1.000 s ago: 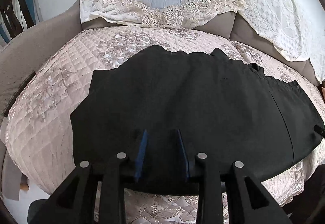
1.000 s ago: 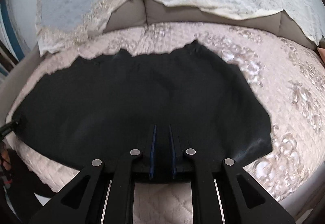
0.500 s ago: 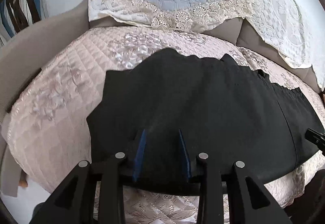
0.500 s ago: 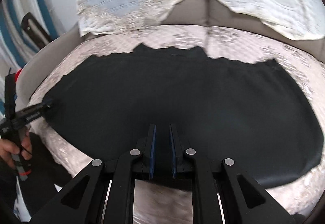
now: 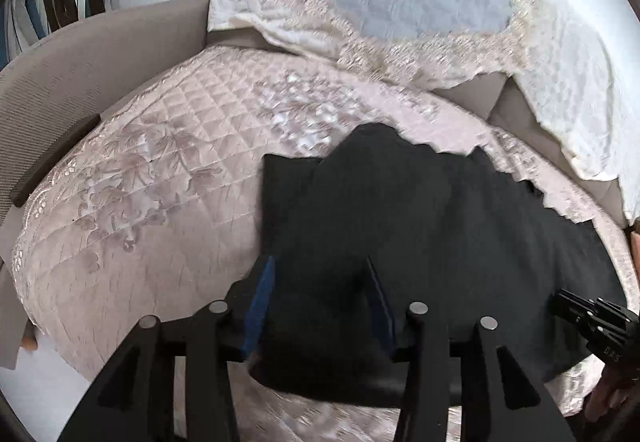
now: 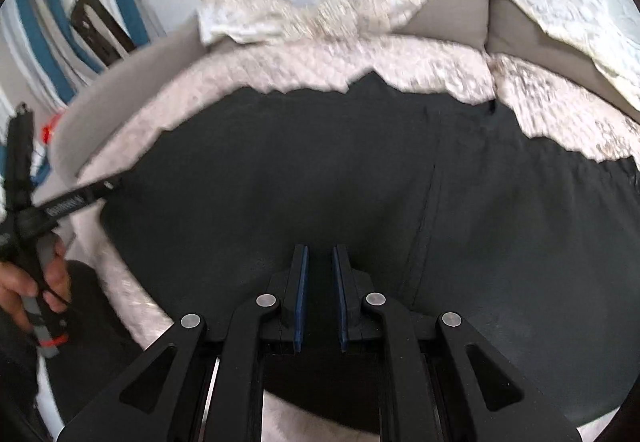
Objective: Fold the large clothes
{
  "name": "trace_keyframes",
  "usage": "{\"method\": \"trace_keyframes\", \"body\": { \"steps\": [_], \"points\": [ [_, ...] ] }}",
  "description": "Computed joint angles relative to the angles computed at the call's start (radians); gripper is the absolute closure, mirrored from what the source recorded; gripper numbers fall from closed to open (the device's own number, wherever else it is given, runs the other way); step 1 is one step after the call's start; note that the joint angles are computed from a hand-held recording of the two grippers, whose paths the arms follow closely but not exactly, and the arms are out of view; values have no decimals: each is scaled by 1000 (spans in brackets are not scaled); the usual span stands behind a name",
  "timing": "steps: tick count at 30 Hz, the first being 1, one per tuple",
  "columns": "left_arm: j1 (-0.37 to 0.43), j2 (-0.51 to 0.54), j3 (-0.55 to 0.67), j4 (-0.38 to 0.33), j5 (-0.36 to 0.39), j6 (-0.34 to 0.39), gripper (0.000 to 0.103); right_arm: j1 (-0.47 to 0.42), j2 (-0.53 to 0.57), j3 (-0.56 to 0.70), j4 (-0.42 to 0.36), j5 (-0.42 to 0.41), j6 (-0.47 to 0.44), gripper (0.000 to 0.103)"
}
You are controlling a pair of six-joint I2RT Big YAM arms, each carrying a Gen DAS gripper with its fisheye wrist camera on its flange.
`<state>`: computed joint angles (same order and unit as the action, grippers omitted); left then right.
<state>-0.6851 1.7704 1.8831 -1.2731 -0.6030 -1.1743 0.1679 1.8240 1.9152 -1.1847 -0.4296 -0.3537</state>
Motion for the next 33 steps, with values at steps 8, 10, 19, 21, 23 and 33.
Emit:
{"method": "trace_keyframes", "body": {
  "steps": [8,10,19,21,23,33],
  "points": [
    [58,-66,-125,152,124,-14,40,-11,-7,-1,-17,-11,-1,91],
    [57,-77,-151,186,128,-31,40,-9,-13,-5,-14,-6,1,91],
    [18,-96,-186,237,162,-48,41,-6,-6,-5,-12,1,5,90],
    [21,-82,-164,211,157,-42,51,-6,-8,-3,-15,0,7,91],
    [26,-78,-157,202,163,-41,67,-12,-14,-2,-18,-13,14,91],
    [-1,-119,-100,274,112,58,92,-97,-76,-47,-8,-45,30,90]
  ]
}}
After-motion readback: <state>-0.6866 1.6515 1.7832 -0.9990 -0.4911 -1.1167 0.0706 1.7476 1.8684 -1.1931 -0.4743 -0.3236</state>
